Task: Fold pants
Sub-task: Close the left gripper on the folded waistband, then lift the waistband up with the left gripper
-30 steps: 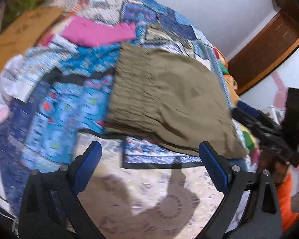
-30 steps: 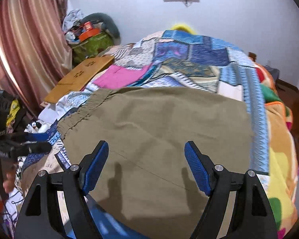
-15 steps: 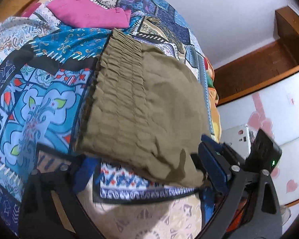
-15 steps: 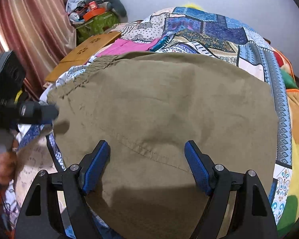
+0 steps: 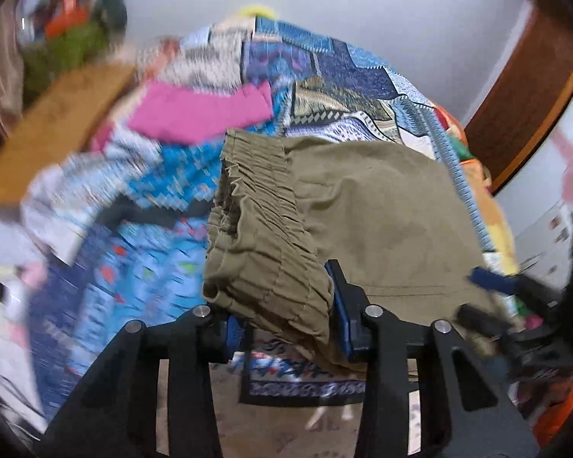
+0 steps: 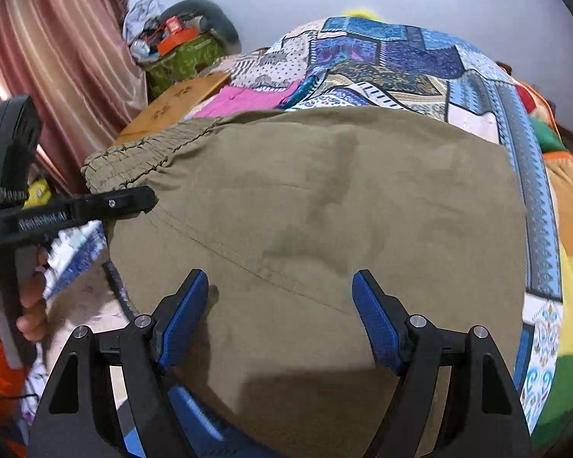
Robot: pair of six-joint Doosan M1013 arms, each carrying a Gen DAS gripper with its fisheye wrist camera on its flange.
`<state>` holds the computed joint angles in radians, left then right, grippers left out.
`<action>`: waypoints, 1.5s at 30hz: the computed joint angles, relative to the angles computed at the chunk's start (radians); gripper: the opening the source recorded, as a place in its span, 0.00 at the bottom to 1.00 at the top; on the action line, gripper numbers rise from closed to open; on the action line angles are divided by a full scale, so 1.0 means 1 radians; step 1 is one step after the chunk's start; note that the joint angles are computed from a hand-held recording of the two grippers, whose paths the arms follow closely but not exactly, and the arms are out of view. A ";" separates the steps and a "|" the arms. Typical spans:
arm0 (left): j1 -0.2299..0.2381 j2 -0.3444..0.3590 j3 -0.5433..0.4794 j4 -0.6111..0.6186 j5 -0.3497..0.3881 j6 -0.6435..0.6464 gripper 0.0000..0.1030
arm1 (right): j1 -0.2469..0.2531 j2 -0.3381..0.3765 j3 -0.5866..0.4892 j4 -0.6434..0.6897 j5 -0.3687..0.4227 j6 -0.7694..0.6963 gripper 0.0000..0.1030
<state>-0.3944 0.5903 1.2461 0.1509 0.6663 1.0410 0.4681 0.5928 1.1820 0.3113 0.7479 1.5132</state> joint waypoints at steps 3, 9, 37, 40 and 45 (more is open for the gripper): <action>-0.022 -0.019 0.012 0.197 0.028 -0.088 0.38 | -0.005 -0.030 0.037 0.000 -0.038 0.015 0.72; -0.050 -0.046 0.027 0.485 0.093 -0.238 0.38 | -0.019 -0.093 0.123 -0.117 -0.101 0.143 0.72; -0.149 0.073 -0.252 0.027 0.046 0.348 0.25 | -0.060 -0.136 0.256 -0.046 -0.152 0.192 0.72; -0.145 0.114 -0.301 -0.118 0.124 0.439 0.25 | -0.057 -0.143 0.261 -0.068 -0.159 0.202 0.72; -0.133 0.173 -0.364 -0.283 0.262 0.539 0.27 | -0.058 -0.168 0.283 -0.094 -0.177 0.225 0.72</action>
<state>-0.5273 0.7629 0.8825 -0.1321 0.9279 1.5802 0.4104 0.4250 1.4647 0.2177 0.5710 1.7378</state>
